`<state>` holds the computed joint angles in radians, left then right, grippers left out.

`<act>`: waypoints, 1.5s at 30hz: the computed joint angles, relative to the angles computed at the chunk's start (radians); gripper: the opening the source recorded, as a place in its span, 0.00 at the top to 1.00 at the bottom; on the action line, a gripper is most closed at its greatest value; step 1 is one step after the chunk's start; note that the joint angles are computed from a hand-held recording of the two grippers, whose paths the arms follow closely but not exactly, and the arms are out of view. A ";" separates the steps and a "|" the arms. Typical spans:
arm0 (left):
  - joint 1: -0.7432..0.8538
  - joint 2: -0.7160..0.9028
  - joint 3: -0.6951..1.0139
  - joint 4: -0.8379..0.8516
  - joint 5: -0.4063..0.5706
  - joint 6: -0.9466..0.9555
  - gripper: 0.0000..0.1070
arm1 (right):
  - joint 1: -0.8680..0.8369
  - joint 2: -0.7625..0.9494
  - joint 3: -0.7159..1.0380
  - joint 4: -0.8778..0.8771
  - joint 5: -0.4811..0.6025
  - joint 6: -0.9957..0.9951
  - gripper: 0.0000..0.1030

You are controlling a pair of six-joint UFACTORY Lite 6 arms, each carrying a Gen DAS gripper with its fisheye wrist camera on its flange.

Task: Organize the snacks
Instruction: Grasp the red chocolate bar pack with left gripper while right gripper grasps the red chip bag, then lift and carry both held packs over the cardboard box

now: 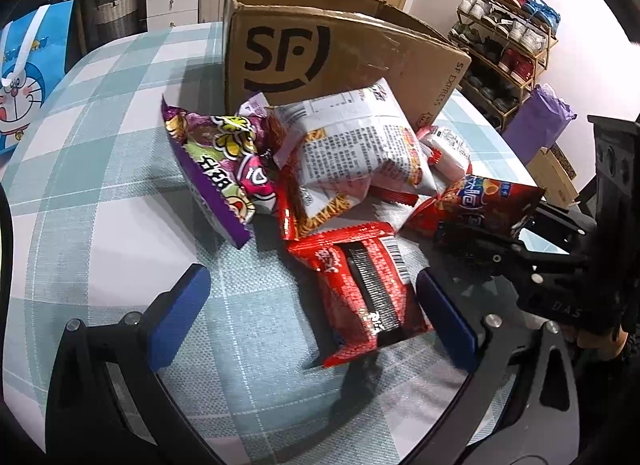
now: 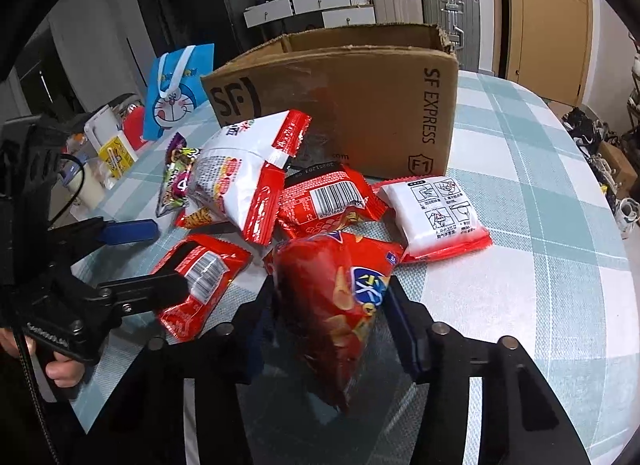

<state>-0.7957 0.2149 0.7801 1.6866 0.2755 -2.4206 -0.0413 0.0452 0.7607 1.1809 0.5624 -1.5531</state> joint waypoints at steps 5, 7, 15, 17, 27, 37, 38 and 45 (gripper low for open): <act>-0.016 0.010 0.018 -0.056 0.003 0.053 0.05 | -0.056 -0.051 -0.039 0.031 0.062 -0.039 0.54; -0.016 0.021 0.029 -0.070 -0.005 0.066 0.08 | -0.085 -0.072 -0.052 0.032 0.085 -0.049 0.54; -0.032 0.041 0.053 -0.040 -0.023 0.028 0.28 | -0.185 -0.146 -0.091 0.007 0.153 -0.062 0.54; -0.046 0.046 0.064 -0.119 -0.008 0.114 0.35 | -0.193 -0.152 -0.093 0.006 0.158 -0.057 0.54; -0.091 -0.037 -0.026 0.123 -0.014 -0.158 0.63 | -0.232 -0.207 -0.113 0.001 0.191 -0.048 0.54; -0.175 -0.179 -0.095 0.000 0.071 -0.054 0.63 | -0.258 -0.320 -0.128 -0.027 0.241 -0.001 0.54; -0.175 -0.194 -0.095 -0.024 0.075 -0.025 0.63 | -0.261 -0.334 -0.128 -0.036 0.248 0.007 0.54; -0.193 -0.333 -0.094 -0.239 0.144 0.237 0.63 | -0.287 -0.431 -0.109 -0.091 0.278 0.065 0.54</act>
<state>-0.9886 -0.1177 0.6858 1.4480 0.4191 -2.1838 -0.3287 -0.3858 0.6518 1.0898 0.8404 -1.4884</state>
